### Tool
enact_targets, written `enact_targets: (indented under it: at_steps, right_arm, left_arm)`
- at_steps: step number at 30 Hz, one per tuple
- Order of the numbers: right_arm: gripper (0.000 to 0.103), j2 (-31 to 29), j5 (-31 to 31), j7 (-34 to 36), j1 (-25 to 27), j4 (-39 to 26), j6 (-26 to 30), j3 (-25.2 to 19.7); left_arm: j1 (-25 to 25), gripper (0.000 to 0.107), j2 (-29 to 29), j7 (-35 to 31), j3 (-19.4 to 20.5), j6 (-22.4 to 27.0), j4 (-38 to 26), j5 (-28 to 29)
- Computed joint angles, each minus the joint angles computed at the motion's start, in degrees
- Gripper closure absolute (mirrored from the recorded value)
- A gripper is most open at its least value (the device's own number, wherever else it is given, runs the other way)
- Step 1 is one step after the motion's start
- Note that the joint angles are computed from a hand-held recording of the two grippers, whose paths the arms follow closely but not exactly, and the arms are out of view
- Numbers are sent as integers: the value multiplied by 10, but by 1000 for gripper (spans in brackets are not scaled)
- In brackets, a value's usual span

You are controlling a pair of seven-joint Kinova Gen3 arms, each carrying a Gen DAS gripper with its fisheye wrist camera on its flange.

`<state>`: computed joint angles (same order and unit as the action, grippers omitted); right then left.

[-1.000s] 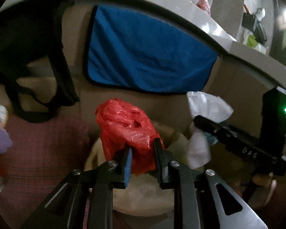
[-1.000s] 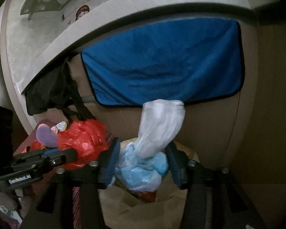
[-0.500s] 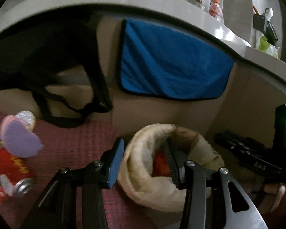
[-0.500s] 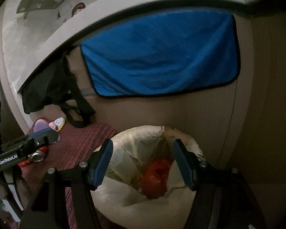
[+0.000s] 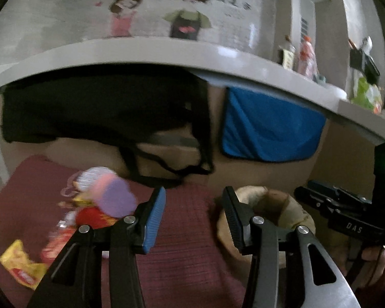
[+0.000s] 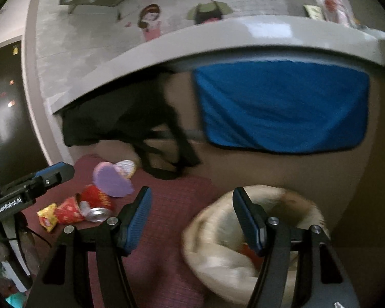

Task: Collect trash
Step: 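Move both tools back to the bed toward the yellow wrapper and sponge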

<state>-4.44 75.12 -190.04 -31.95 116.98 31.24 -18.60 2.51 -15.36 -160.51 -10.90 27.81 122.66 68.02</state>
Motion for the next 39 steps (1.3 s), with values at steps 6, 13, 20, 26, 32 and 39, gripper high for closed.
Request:
enact_targets:
  at_steps: [6,13,20,26,32,39]
  right_arm:
    - [40,64,-10,45,-48,-86,18,-6]
    - [39,175,-107,174,-126,-217,-37,70]
    - [39,311,-159,337,-92,-380,41,-8]
    - [39,388,-250,459,-127,-496,88,53]
    - [41,400,-370,528,-70,-501,50,34]
    - [42,345,-414,546,-91,-413,20,81]
  left_arm:
    - [-66,59,-29,-14,-104,68,-21,-33]
    - [-147,57,-6,-63,-211,122,-68,-22]
    - [-210,56,101,-127,-296,263,-97,35]
    - [-264,56,202,-136,-272,353,-108,53]
    - [-294,56,224,-156,-218,374,-97,49]
    - [-322,56,225,-134,-162,350,-97,32]
